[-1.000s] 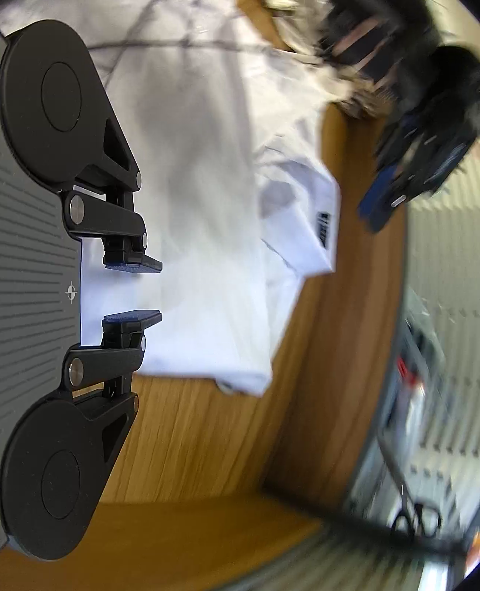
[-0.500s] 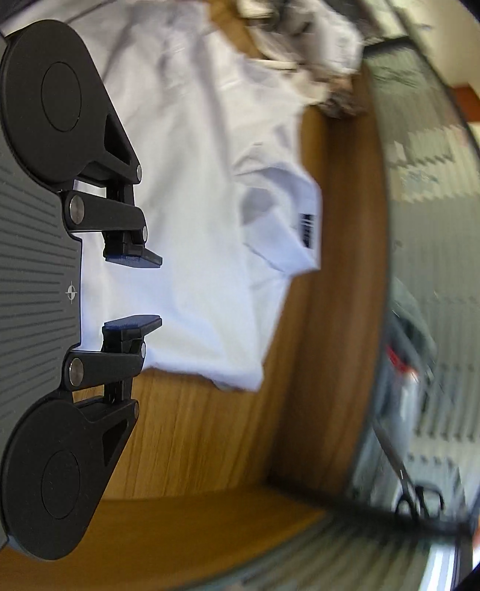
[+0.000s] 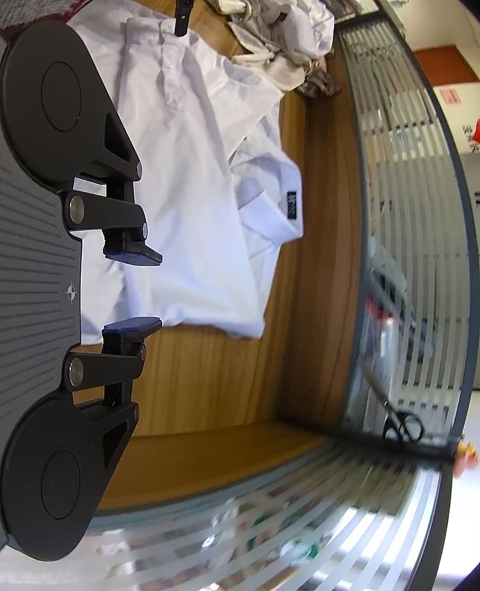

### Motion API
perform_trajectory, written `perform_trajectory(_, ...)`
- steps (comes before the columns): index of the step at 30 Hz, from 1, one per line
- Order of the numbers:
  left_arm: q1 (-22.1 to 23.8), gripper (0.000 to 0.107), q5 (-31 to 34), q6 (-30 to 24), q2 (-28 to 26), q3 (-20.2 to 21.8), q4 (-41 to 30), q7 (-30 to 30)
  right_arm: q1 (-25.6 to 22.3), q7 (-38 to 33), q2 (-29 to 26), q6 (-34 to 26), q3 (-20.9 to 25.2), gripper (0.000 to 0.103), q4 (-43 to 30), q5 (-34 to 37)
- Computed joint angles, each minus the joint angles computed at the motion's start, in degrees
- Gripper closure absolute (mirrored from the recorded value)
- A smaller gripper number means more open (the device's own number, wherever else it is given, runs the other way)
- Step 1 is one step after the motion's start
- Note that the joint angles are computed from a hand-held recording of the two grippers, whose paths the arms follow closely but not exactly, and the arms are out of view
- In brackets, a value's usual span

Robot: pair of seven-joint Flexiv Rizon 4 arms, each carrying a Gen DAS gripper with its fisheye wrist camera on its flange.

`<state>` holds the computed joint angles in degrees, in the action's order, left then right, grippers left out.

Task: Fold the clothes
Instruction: 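Pinch the folded shirt edge with the left gripper and smooth it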

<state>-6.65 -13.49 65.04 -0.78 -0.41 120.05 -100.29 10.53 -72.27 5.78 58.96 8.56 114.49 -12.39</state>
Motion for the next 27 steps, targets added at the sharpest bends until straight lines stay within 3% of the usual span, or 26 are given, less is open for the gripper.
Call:
perform_trajectory(5,-0.7,0.046,-6.0,2.7,0.8,-0.1,3.0,1.5,-0.5,4.3,2.0,-3.0,0.6,0.068,2.6,-1.0)
perform_trajectory(7,-0.8,0.062,-7.6,4.1,0.1,-0.4,3.2,1.8,-0.3,5.4,2.3,-4.6,0.8,0.068,3.1,-0.4)
perform_trajectory(9,-0.9,0.095,-7.9,5.5,-0.6,-0.5,3.1,1.5,0.0,5.4,2.4,-5.3,0.8,0.068,3.3,0.2)
perform_trajectory(11,-0.9,0.103,-9.5,7.4,-0.9,-0.7,3.0,3.5,0.3,5.1,2.3,-5.5,0.8,0.068,3.3,0.4)
perform_trajectory(16,-1.0,0.104,-7.0,10.3,-0.2,-0.7,1.5,6.0,1.0,3.8,1.9,-5.6,0.9,0.068,3.1,0.5)
perform_trajectory(20,0.0,0.102,2.3,4.8,-0.8,0.2,-1.2,0.4,1.3,2.8,1.2,-5.4,0.7,0.068,2.7,1.0)
perform_trajectory(22,0.4,0.094,8.1,1.5,-1.8,0.6,-2.7,-2.3,1.5,2.1,0.4,-5.2,0.5,0.068,2.0,1.7)
perform_trajectory(25,0.5,0.087,10.8,2.8,-1.3,1.0,-2.8,-6.3,1.9,0.1,-1.2,-5.0,0.3,0.068,0.5,2.9)
perform_trajectory(27,0.6,0.07,13.5,5.1,-0.8,1.1,-3.5,-8.4,2.0,-1.4,-2.3,-3.9,0.0,0.065,-0.7,3.5)
